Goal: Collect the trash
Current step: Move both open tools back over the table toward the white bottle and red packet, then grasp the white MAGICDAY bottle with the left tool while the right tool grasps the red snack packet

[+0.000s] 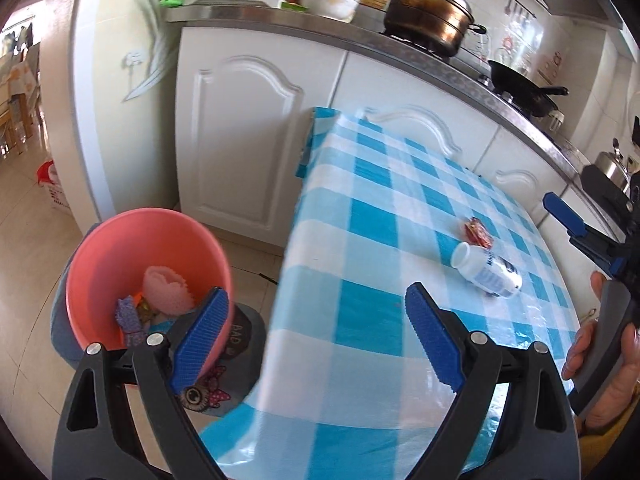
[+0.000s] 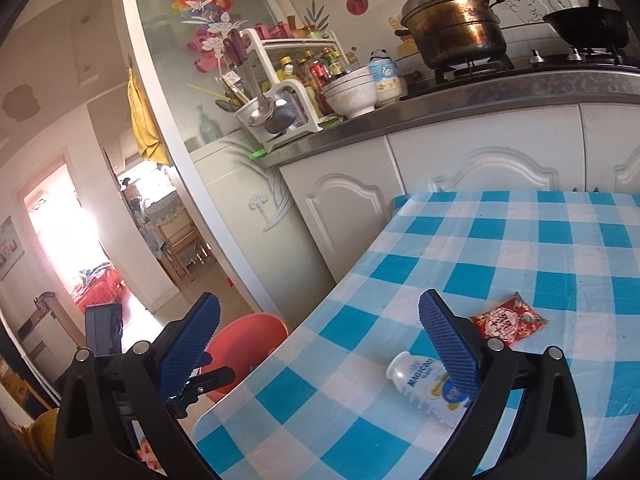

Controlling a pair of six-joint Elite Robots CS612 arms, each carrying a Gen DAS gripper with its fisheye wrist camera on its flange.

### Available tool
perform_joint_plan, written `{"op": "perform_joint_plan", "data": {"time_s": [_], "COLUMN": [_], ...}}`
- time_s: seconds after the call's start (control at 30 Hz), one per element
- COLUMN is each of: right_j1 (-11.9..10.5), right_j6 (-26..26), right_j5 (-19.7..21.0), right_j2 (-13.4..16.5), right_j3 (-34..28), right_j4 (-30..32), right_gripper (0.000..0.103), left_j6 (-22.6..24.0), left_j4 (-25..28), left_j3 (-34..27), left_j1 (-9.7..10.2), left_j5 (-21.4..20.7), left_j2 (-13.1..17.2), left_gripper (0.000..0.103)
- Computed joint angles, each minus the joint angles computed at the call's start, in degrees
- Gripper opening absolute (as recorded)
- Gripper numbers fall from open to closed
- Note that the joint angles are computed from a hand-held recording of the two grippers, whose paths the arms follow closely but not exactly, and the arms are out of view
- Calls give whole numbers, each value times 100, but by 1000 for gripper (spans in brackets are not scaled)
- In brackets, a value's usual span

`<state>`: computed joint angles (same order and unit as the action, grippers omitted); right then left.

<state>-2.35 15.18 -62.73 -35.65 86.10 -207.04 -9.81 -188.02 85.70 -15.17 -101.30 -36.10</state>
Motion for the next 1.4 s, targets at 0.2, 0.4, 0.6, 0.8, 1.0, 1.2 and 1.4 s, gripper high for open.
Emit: {"op": "perform_joint_plan", "data": {"time_s": [0.2,0.4,0.6,0.8,1.0,1.2,1.4], "right_j1": [-267,-518,-707,-859,-915,-942,-832], "right_j6": [440,934,1298,1710,1736,1521,758], "right_j5": [-165,-348,-347,-234,-323,-275,-463], "right_j2": [-60,-74,-34,42,125,189,167], "right_j3": [195,352,390,315,196,-4,-182], "right_j4": [-319,-562,-550,-268,32,505,1033], "right_gripper": [98,98,98,98,98,98,98], "left_j6": [93,43,-410,-1121,-1523,-1598,-1254], "left_j4": [50,312,832,1173,1502,1833,2264], "left_j3": [49,3,-212,-580,-927,-1216,-1389], "left_j1": [-122,-228,-321,-463,-629,-741,-873], "left_j5": [-187,-617,-1349,-1735,-1478,-1169,-681], "left_j2": [-56,-70,3,172,299,398,449], "left_gripper": [90,90,90,90,90,90,90]}}
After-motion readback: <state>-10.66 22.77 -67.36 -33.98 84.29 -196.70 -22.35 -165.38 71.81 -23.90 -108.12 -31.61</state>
